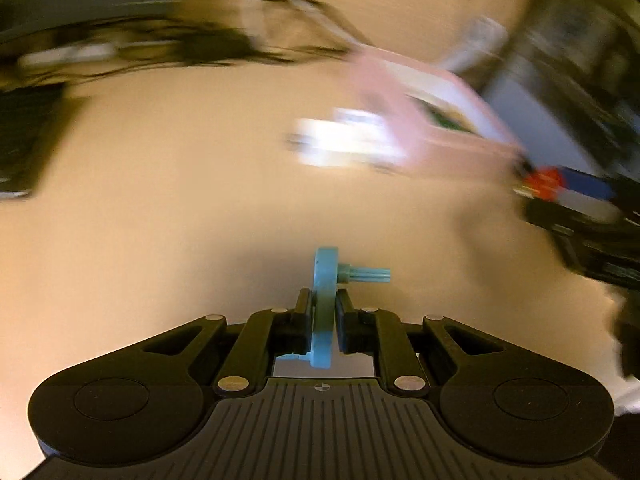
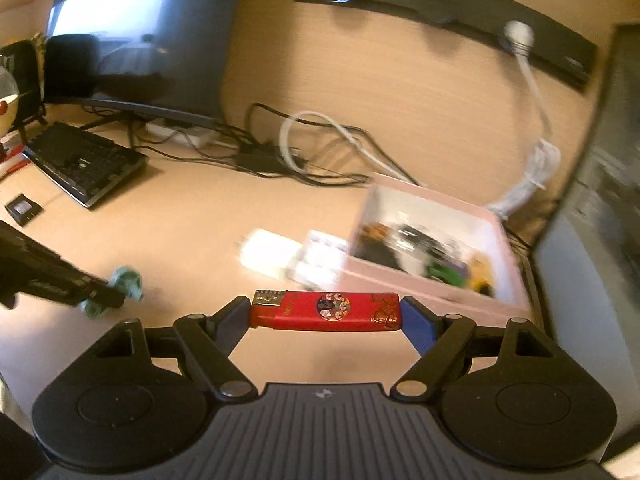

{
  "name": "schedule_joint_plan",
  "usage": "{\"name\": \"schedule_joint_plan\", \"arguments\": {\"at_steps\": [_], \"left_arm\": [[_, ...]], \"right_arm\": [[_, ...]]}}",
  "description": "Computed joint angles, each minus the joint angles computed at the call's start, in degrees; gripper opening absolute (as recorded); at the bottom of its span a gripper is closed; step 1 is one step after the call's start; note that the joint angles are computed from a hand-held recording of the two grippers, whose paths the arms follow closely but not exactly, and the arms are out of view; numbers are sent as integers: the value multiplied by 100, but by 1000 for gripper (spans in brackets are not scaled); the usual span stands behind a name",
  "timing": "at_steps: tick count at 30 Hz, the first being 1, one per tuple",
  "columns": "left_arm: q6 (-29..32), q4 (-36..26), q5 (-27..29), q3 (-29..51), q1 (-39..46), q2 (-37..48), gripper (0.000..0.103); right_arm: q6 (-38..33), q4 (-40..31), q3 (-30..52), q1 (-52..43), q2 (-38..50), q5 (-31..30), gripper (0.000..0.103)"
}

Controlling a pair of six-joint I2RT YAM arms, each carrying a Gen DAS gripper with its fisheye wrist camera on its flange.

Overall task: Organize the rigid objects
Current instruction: 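Carry crank and lighter into the pink box and open both grippers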

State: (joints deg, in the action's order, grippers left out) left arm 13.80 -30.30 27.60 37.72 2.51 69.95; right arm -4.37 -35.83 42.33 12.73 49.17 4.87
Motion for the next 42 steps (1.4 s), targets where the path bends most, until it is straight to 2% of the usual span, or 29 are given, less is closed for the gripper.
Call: {"name": "schedule_joint_plan", "arguments": {"at_steps": [3,5,8,11,15,17,21,23,27,31,37,42], "left_arm": [[-366,-11,-293,7,-1010,-417,14],[-713,95,-412,131,-1552,-537,14],[-1287,613,-554,467,-2216,-409,14],[-1600,1177,-1020,1018,-2750,110,14],[-1986,1679,-1443,2230,-3116,1235,14],[-2208,1723,-1638,2867,-3274,1793,14],[-2364,1575,-2002,3936,-3486,2677,15],[-2434,1583,-2041,4107,-3470,2849,16],[-2777,1892,-2010,4048,-3320,2895,16],[-3021,1871,-2043,3710,-3177,2634,16],[-2686,1627,-2043,2106,-2832,1465,16],[-2499,1112,-2074,695,-2231,368,16]], "right_arm": [[-458,-37,-293,-949,-332,-512,81],[-775,-100,-407,-1689,-544,-1076,81],[-1406,-226,-583,-2790,-851,-1967,81],[-2108,-351,-831,-3768,-1156,-2617,81],[-2862,-855,-790,-4948,-1263,-3415,81],[-3196,-1094,-701,-5508,-1115,-3843,81],[-3574,-1298,-725,-6115,-1011,-4267,81],[-3724,-1369,-744,-6334,-977,-4441,81],[-3741,-1442,-769,-6527,-864,-4493,81],[-3432,-1209,-859,-6284,-820,-4350,81],[-2714,-456,-1014,-5095,-746,-3711,81],[-1990,731,-791,-4014,47,-2965,81]]}}
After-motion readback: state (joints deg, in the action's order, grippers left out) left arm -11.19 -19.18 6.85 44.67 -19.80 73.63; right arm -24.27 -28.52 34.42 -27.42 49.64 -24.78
